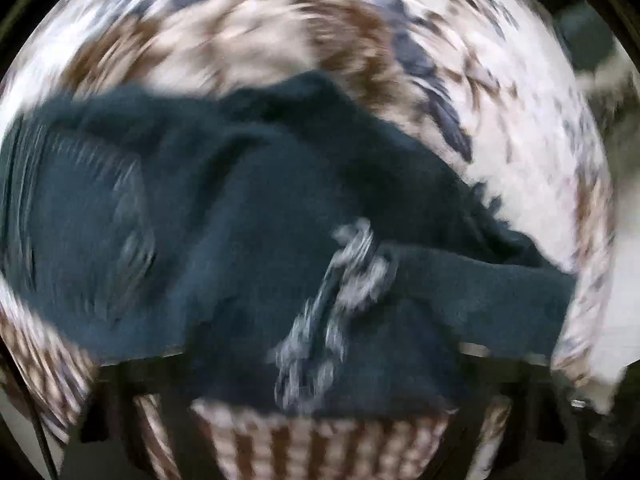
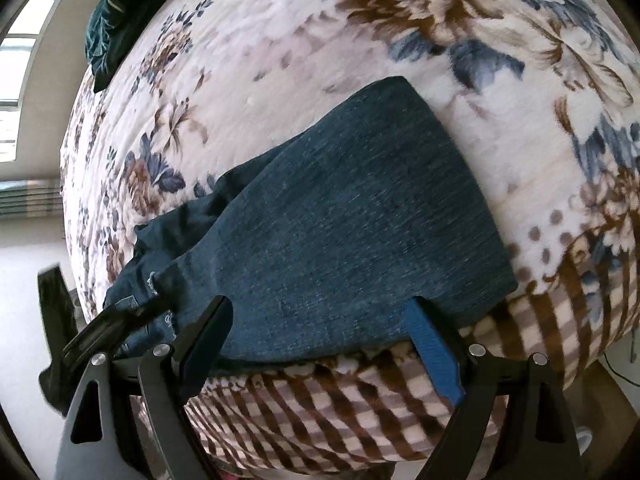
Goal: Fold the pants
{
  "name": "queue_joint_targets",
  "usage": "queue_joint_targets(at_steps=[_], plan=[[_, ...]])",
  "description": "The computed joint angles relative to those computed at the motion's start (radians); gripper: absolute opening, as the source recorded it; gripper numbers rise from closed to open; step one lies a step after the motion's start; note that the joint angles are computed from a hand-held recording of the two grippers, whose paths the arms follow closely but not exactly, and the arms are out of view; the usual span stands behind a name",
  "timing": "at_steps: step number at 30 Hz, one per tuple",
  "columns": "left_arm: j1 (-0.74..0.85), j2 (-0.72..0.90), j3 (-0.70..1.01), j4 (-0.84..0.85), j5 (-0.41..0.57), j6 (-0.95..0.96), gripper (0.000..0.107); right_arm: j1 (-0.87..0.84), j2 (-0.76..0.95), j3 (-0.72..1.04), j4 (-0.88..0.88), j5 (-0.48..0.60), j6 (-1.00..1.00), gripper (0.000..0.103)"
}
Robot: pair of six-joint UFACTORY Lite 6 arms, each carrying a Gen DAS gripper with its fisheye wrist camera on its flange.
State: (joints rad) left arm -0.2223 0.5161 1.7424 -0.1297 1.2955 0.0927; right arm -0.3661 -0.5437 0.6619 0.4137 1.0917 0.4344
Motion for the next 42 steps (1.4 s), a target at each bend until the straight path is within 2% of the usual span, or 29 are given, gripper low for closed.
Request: queue_joint_targets(at_steps=[2, 6, 8, 10, 12, 13, 14, 15, 16, 17, 20, 22, 25, 28, 32, 36, 38, 39, 40, 42], plan=[[-0.035, 0.025, 0.001, 0.036, -0.040, 0.026, 0.046, 0.000, 0.011, 0.004, -0.006, -0.001, -0.007, 0.090], [-0.039, -0.072, -0.204, 0.086, -0.204, 0.097, 0.047, 0.050, 0.065, 0.036, -0.030, -0.013, 0.010, 0.090], [-0.045, -0.084, -0.211, 0.083, -0.207, 0.069, 0.047, 0.084, 0.088, 0.063, -0.044, -0.017, 0.033, 0.090], [-0.032, -0.091, -0.186, 0.067, -0.154, 0.066, 0.050, 0.119, 0.113, 0.098, -0.058, -0.020, 0.060, 0.090], [0.049, -0.076, -0.110, -0.017, -0.085, 0.088, 0.056, 0.154, 0.141, 0.130, -0.071, -0.021, 0.081, 0.090], [0.077, -0.053, -0.046, -0.042, -0.056, 0.075, 0.065, 0.174, 0.156, 0.145, -0.078, -0.022, 0.093, 0.090], [0.113, -0.052, -0.018, -0.063, -0.041, 0.073, 0.080, 0.195, 0.176, 0.161, -0.081, -0.024, 0.102, 0.090], [0.167, -0.057, 0.011, -0.099, -0.021, 0.078, 0.088, 0.218, 0.204, 0.179, -0.079, -0.028, 0.109, 0.090], [0.224, -0.056, 0.041, -0.137, -0.006, 0.091, 0.100, 0.244, 0.233, 0.200, -0.073, -0.038, 0.117, 0.090], [0.272, -0.057, 0.061, -0.164, 0.004, 0.101, 0.103, 0.261, 0.253, 0.214, -0.068, -0.045, 0.121, 0.090], [0.433, -0.125, 0.013, -0.223, 0.034, 0.123, 0.103, 0.362, 0.371, 0.305, -0.064, -0.083, 0.153, 0.090], [0.564, -0.099, 0.035, -0.274, 0.047, 0.127, 0.103, 0.441, 0.485, 0.403, -0.061, -0.108, 0.172, 0.090], [0.695, -0.094, -0.006, -0.295, -0.023, 0.083, 0.103, 0.565, 0.685, 0.608, -0.121, -0.114, 0.237, 0.090], [0.807, 0.008, 0.055, -0.311, -0.051, 0.026, 0.103, 0.664, 0.908, 0.856, -0.229, -0.039, 0.328, 0.090], [0.865, 0.163, 0.154, -0.369, -0.052, -0.029, 0.102, 0.765, 1.207, 1.214, -0.359, 0.164, 0.404, 0.090], [0.839, 0.320, 0.308, -0.356, -0.058, -0.077, 0.102, 0.796, 1.306, 1.345, -0.345, 0.205, 0.425, 0.090], [0.843, 0.345, 0.346, -0.378, -0.074, -0.069, 0.101, 0.814, 1.344, 1.403, -0.349, 0.233, 0.429, 0.090], [0.843, 0.338, 0.345, -0.386, -0.091, -0.059, 0.093, 0.821, 1.357, 1.423, -0.353, 0.243, 0.431, 0.090], [0.839, 0.308, 0.329, -0.400, -0.135, -0.034, 0.069, 0.828, 1.373, 1.446, -0.358, 0.252, 0.432, 0.090], [0.818, 0.295, 0.353, -0.395, -0.155, 0.006, 0.065, 0.838, 1.387, 1.464, -0.375, 0.267, 0.432, 0.090]])
